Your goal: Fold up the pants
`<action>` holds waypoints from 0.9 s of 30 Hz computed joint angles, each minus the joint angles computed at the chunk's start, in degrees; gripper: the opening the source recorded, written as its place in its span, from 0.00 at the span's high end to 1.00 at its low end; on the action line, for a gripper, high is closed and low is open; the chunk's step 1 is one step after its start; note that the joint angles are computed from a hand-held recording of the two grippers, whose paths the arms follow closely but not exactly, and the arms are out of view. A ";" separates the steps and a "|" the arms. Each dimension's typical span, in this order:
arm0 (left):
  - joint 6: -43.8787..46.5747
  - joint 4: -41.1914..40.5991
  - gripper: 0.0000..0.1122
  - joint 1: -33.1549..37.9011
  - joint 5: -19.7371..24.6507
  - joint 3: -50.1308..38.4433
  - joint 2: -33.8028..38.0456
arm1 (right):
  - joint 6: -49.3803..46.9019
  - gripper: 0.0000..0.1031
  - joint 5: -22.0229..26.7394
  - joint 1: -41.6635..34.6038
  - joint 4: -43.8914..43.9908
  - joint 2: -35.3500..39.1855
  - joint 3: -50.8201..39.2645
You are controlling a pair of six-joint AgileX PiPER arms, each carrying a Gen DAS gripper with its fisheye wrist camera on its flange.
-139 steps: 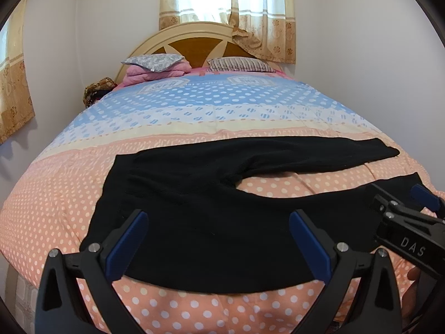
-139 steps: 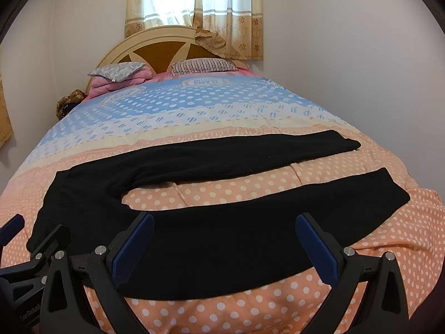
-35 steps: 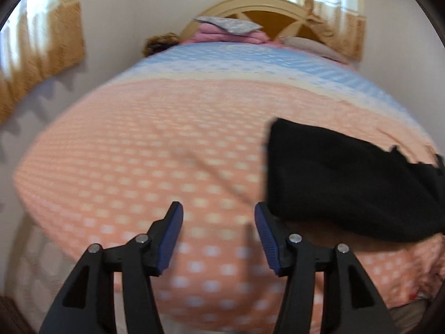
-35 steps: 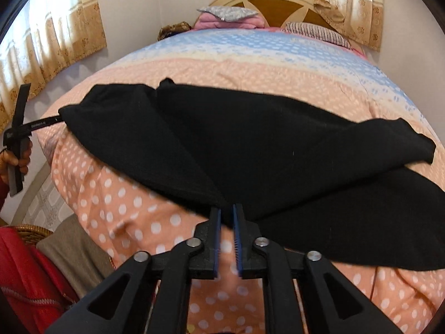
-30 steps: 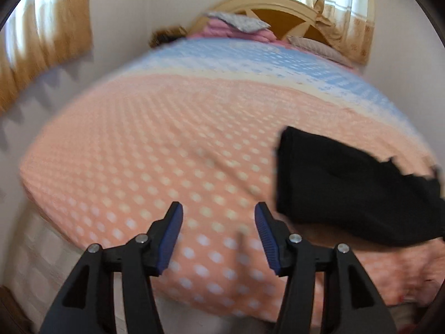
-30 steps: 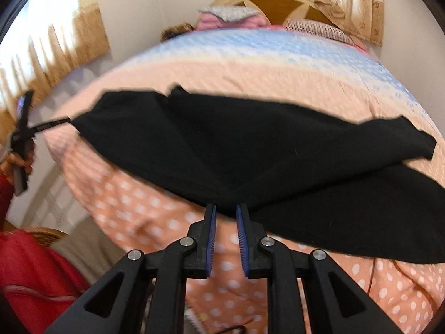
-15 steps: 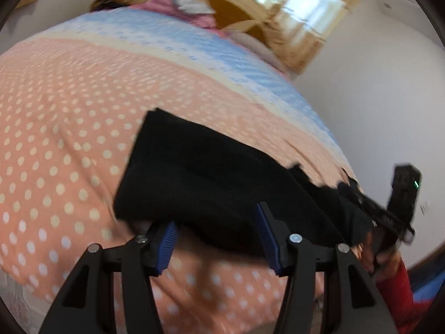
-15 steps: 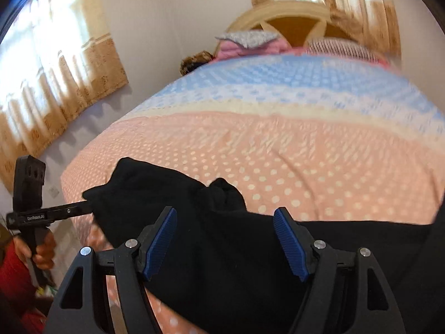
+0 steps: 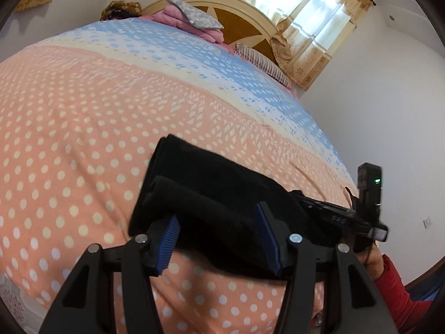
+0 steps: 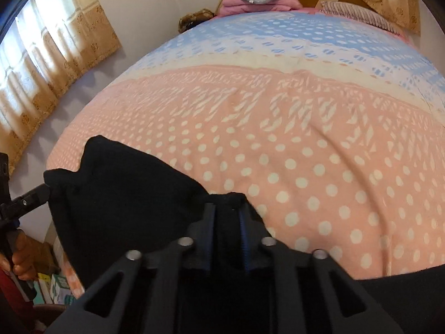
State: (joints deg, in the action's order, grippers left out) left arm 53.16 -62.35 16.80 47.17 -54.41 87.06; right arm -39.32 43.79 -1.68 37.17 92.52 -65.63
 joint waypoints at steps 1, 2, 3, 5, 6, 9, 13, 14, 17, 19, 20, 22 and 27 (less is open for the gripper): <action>-0.26 0.31 0.49 -0.89 -1.30 -0.51 0.51 | -1.42 0.92 1.50 -1.28 2.53 0.10 -0.38; -0.53 0.44 0.49 -1.72 -2.72 -0.88 0.91 | -2.90 0.92 3.00 -2.82 4.97 0.12 -0.68; -0.25 0.06 0.49 -2.03 -3.61 -0.97 1.04 | -4.76 0.93 4.54 -4.96 8.54 -0.14 -1.01; 0.37 0.48 0.49 -2.90 -7.32 -0.41 0.32 | -6.37 0.94 5.44 -8.08 13.19 -0.63 -1.59; 0.28 1.77 0.49 -3.36 -9.41 0.05 -0.34 | -6.50 0.94 5.08 -9.01 14.56 -0.86 -2.06; 0.17 6.12 0.49 -3.20 -12.69 1.70 -1.61 | -3.65 0.94 2.14 -8.19 13.92 0.69 -3.76; -7.15 21.62 0.48 -3.35 -18.46 4.91 -3.25 | 0.16 0.93 -1.94 -5.47 8.92 5.72 -4.43; -9.54 24.81 0.48 -2.39 -19.40 5.34 -3.51 | -2.13 0.94 -2.46 -6.27 11.47 5.93 -3.25; -9.53 22.38 0.49 2.11 -16.36 3.61 -4.50 | -5.14 0.90 4.06 -10.31 17.89 7.28 -5.07; -6.25 17.65 0.49 2.98 -14.96 2.17 -6.30 | -4.62 0.89 7.16 -13.52 20.44 5.81 -4.46; -5.36 16.62 0.49 2.43 -14.97 1.61 -6.88 | -6.93 0.89 6.53 -15.62 23.32 2.53 -1.08; -6.32 17.47 0.49 -2.55 -17.08 -0.89 -7.37 | -10.79 0.89 5.67 -16.96 25.15 -2.26 2.87; -16.71 26.04 0.47 -15.08 -24.92 -5.05 -1.97 | -10.77 0.89 8.45 -13.77 18.01 -6.60 6.88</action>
State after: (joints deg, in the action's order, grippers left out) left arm 36.45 -36.31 1.72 22.25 -59.45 85.10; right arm -50.09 52.24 -15.46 55.17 85.91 -58.75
